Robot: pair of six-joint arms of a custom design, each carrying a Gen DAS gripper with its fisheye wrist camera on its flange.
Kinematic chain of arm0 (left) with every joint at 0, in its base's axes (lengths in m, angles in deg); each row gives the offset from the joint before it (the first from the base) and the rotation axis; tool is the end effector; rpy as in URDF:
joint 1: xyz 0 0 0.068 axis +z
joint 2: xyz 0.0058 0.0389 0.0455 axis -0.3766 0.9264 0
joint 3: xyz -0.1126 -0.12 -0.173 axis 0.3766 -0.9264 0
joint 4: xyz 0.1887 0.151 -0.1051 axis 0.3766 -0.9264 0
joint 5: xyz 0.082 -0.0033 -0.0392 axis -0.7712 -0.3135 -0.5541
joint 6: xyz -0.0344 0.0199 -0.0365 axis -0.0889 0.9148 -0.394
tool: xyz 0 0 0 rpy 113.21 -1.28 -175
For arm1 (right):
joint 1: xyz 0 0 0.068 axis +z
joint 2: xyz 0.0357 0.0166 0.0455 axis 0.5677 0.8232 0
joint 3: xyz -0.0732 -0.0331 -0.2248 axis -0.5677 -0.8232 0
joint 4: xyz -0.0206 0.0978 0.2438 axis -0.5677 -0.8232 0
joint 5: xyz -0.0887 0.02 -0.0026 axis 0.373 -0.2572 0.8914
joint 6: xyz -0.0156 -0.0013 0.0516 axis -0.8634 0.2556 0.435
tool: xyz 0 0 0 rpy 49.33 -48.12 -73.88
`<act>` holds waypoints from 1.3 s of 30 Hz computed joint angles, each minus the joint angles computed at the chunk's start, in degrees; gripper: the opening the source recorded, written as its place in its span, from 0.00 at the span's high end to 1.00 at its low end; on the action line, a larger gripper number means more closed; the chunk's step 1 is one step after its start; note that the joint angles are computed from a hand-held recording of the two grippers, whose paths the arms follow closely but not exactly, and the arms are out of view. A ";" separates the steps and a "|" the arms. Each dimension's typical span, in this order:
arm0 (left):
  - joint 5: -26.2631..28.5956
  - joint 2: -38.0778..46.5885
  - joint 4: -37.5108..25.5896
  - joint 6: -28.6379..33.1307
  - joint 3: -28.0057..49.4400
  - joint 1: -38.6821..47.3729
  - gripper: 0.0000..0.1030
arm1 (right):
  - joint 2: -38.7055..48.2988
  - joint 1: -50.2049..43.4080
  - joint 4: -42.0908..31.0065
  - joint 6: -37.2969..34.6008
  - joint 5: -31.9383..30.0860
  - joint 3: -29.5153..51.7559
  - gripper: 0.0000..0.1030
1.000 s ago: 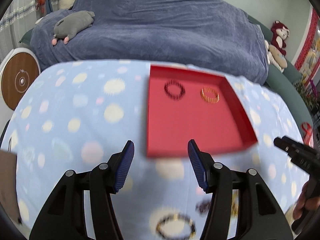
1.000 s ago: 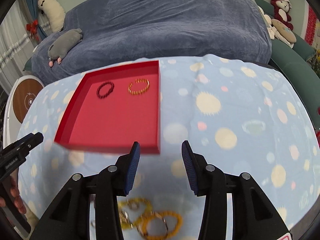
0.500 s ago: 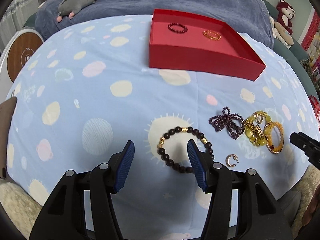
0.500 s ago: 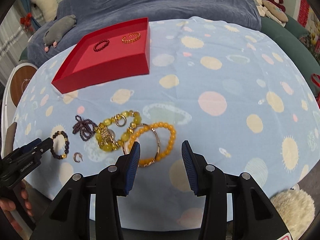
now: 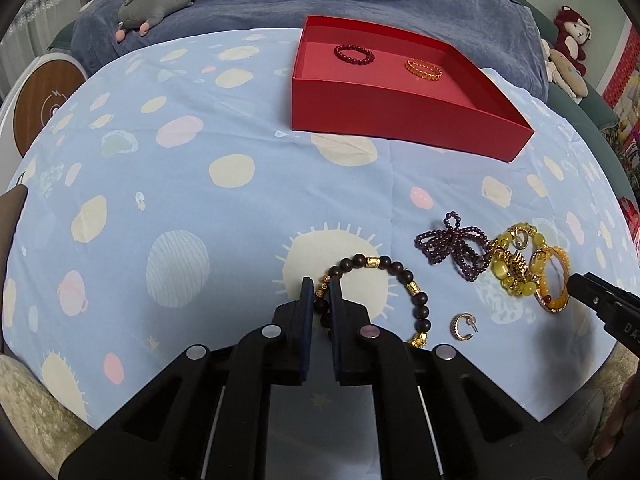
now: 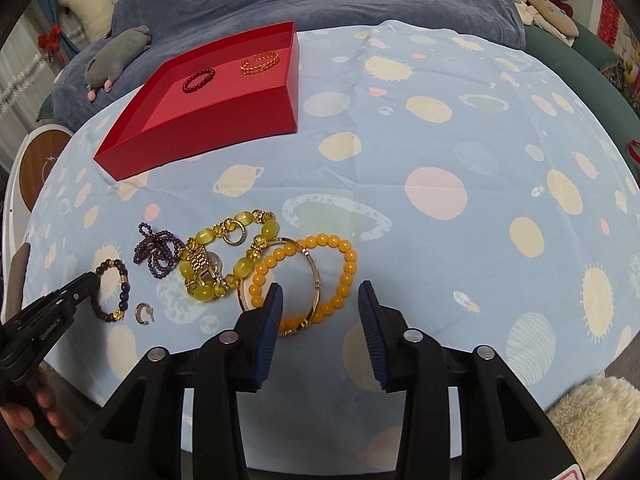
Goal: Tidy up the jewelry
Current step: 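Grasp the black bead bracelet with the left tool while the right tool grasps the thin gold bangle, then carry both bracelets into the red box and open both tools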
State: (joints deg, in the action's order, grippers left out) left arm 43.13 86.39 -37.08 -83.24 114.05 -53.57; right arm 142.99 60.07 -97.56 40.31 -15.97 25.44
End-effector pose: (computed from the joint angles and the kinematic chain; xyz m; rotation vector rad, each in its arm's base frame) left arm 0.1221 -0.0614 0.1679 -0.3945 2.5844 -0.0089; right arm 0.1976 0.0941 0.1726 -0.2614 2.6599 0.2196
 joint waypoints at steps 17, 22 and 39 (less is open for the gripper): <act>0.43 -2.15 -3.42 -2.90 3.31 -1.57 0.93 | 1.58 -1.29 0.83 -1.99 -2.15 1.51 0.96; 0.31 -3.22 -5.56 -2.48 7.22 -2.48 0.93 | -4.92 -4.10 -3.59 -1.84 -4.61 2.16 0.96; 12.76 18.80 7.21 17.60 30.20 15.47 0.93 | 15.94 -5.02 -1.37 -3.35 -10.89 28.09 0.96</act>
State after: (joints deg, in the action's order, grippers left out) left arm 55.88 105.19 -29.87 -65.64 144.25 -38.10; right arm 158.92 55.05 -98.93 36.95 -26.86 53.53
